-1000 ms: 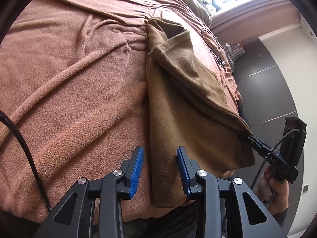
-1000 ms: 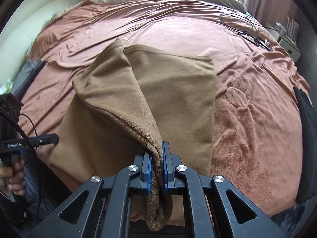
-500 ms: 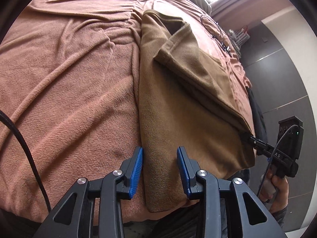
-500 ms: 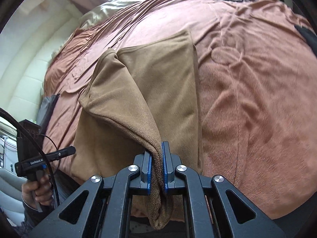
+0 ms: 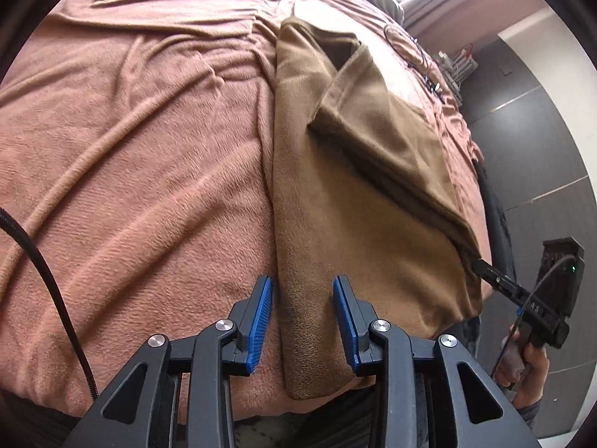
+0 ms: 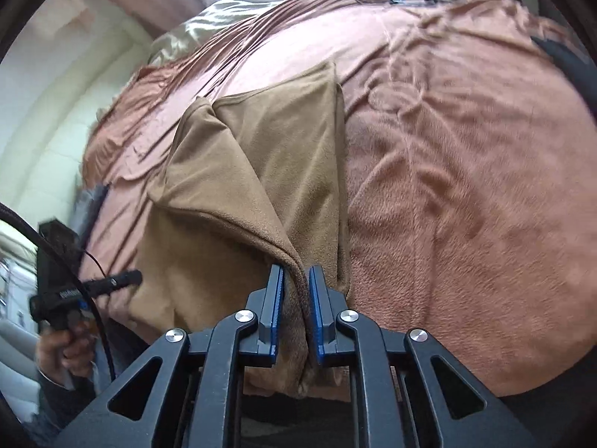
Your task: Fold small clothes
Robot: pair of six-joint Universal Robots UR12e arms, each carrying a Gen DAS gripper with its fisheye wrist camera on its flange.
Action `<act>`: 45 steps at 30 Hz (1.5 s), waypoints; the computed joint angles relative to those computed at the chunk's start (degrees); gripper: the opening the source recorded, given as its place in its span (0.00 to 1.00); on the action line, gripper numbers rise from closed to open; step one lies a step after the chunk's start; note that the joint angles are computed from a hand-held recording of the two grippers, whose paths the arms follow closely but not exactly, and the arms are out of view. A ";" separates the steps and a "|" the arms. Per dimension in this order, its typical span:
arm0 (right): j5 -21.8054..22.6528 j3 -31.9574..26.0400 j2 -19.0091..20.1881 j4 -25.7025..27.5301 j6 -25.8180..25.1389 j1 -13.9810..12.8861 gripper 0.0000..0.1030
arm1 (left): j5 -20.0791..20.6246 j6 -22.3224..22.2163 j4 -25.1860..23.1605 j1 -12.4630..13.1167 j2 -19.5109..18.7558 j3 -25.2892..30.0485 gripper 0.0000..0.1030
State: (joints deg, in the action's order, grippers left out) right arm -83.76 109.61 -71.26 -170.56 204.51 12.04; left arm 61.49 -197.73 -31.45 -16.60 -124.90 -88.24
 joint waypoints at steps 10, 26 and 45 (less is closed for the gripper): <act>-13.12 -8.19 2.19 7.14 -13.58 6.46 0.50 | -2.56 -4.18 6.16 1.86 0.72 -2.39 0.35; -19.29 -25.91 12.64 21.81 -28.59 10.55 0.43 | -9.37 -8.30 11.09 5.20 -0.79 -2.90 0.35; -16.50 -33.10 17.90 27.77 -32.29 9.44 0.10 | -10.97 -8.43 10.12 6.27 -1.91 -1.56 0.35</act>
